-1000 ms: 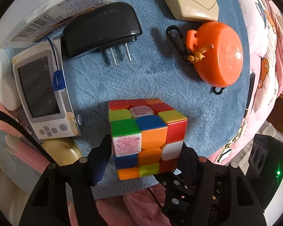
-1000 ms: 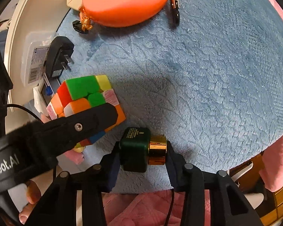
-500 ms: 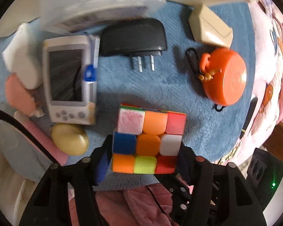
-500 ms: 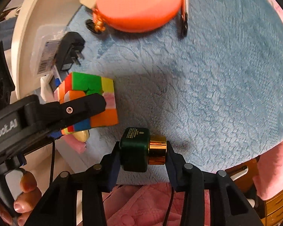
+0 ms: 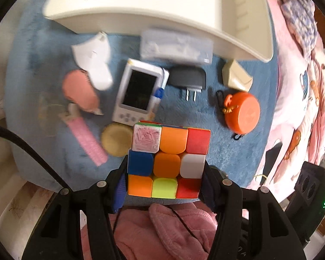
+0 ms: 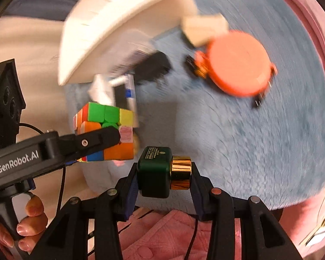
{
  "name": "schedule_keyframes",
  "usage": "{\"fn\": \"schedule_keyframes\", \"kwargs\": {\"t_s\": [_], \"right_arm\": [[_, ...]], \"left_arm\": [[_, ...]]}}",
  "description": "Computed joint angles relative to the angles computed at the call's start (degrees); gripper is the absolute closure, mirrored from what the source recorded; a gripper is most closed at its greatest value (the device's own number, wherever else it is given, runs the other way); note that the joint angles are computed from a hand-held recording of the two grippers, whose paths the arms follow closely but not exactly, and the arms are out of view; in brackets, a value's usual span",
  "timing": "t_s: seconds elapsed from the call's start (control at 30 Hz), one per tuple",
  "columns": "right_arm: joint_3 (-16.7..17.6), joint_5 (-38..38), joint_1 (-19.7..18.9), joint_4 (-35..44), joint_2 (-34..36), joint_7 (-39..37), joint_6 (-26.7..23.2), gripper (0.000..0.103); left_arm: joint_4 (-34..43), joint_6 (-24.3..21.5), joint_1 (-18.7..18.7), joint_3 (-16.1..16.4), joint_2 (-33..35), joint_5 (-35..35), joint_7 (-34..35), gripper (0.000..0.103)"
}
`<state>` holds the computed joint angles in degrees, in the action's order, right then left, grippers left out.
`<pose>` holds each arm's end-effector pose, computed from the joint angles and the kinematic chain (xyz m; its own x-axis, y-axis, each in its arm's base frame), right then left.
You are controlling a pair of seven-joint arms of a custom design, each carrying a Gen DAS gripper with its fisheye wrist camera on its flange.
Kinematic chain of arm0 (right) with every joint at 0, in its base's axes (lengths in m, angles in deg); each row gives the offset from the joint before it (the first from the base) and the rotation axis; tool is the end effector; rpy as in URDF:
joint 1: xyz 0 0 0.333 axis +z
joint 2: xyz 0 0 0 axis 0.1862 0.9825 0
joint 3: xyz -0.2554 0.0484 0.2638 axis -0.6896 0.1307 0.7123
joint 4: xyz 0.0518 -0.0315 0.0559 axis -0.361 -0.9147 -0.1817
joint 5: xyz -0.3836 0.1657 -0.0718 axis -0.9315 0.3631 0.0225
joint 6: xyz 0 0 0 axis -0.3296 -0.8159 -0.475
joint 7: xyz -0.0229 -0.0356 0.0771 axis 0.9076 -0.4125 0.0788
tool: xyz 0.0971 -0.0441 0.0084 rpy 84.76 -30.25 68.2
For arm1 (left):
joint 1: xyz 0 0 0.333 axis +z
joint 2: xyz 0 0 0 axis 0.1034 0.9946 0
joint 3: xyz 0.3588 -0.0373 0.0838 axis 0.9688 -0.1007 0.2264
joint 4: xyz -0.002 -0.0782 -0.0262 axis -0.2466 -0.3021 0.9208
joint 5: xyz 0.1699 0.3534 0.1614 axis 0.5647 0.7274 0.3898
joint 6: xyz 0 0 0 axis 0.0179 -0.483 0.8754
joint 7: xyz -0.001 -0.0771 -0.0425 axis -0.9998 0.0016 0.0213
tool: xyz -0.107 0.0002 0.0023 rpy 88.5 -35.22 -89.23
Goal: Organize rigid objects
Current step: 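Carry the cube and cylinder into the white tray and open both tools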
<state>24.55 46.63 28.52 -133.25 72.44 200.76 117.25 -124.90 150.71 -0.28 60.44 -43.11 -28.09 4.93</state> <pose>0.6758 0.3463 0.4297 -0.2076 -0.8499 -0.4843 -0.9774 0.1602 0.1379 0.7422 -0.2012 0.4718 0.1408 -0.9712 0.1923 -0.9696 -0.0960 0.2250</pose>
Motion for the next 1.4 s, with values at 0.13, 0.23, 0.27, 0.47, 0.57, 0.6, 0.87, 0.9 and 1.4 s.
{"fn": "schedule_keyframes", "kwargs": {"t_s": [0.13, 0.23, 0.27, 0.47, 0.57, 0.6, 0.87, 0.9, 1.4], "right_arm": [[0.24, -2.04, 1.10, 1.40, 0.05, -3.33, 2.90, 0.060], [0.44, -2.81, 1.73, -1.78, -1.95, -6.46, 7.30, 0.060], [0.30, -3.62, 2.15, -1.34, -1.84, -6.80, 8.11, 0.060], [-0.80, -8.62, 3.97, 0.93, -1.42, -7.51, 13.41, 0.060], [-1.51, -10.97, 4.31, 1.62, -1.38, -6.57, 15.39, 0.060], [-1.78, -11.89, 4.64, 2.27, -0.43, -6.12, 16.78, 0.060], [-3.92, -18.98, 6.30, 7.52, 4.09, -2.26, 23.72, 0.060], [-4.30, -20.16, 6.62, 8.31, 4.74, -1.90, 24.43, 0.060], [-6.90, -27.22, 7.17, 18.21, 13.73, 2.22, 24.89, 0.060]], "left_arm": [[-4.30, 4.58, 0.80, 0.83, -4.40, 0.81, 0.18, 0.042], [-8.06, 8.71, 0.20, 0.93, -7.51, 1.52, -1.36, 0.042], [-8.45, 9.63, 0.22, 1.08, -8.28, 1.61, -2.10, 0.042], [-8.71, 15.92, -0.66, 1.20, -9.29, 2.96, -5.38, 0.042], [-8.29, 19.60, -1.03, 1.33, -8.73, 4.55, -5.34, 0.042], [-8.71, 21.87, -1.47, 1.26, -8.37, 5.14, -5.45, 0.042], [-8.80, 34.17, -1.91, 1.82, -5.29, 8.88, -2.75, 0.042], [-8.76, 35.42, -2.00, 1.90, -4.90, 9.35, -2.40, 0.042], [-13.27, 58.34, -2.94, 3.39, -0.97, 13.28, 1.36, 0.042]]}}
